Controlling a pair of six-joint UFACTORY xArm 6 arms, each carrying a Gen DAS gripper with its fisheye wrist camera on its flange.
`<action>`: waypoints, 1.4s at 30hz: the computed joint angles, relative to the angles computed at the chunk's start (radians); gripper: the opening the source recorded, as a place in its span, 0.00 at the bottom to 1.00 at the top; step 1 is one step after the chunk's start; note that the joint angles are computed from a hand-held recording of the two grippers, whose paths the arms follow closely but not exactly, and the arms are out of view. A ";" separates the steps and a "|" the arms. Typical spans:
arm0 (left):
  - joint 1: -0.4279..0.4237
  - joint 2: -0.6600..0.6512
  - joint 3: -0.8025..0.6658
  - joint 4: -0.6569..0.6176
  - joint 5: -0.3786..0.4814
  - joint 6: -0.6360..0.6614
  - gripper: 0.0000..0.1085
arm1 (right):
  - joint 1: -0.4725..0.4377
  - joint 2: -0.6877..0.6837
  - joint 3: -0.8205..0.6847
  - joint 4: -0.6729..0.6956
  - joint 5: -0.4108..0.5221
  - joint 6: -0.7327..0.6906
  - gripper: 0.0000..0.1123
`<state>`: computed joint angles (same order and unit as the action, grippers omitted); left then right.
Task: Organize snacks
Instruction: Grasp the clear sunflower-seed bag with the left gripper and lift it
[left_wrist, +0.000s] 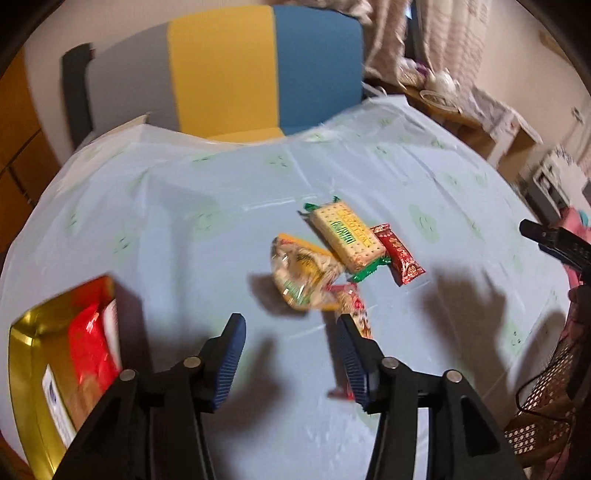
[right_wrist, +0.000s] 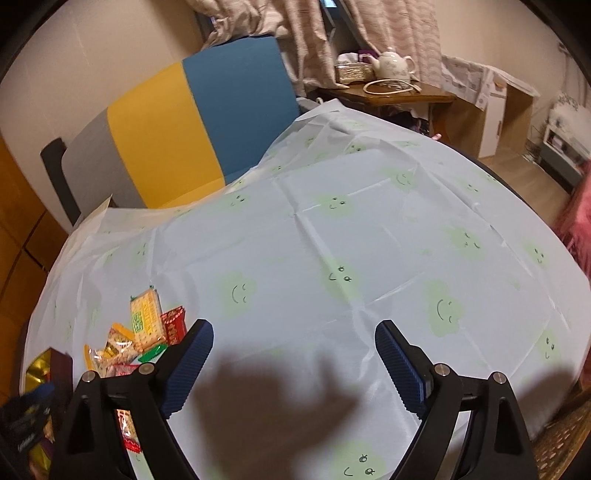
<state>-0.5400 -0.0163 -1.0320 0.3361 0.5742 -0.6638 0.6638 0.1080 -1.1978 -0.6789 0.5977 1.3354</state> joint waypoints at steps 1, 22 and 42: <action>0.002 0.021 -0.022 -0.017 0.006 0.025 0.48 | 0.004 0.005 -0.007 -0.001 0.005 -0.010 0.80; 0.092 0.324 -0.274 -0.292 0.066 0.275 0.54 | 0.026 0.057 -0.057 0.030 0.005 -0.149 0.82; -0.065 -0.105 0.288 0.438 -0.090 -0.550 0.54 | 0.045 0.045 -0.055 -0.008 0.063 -0.087 0.82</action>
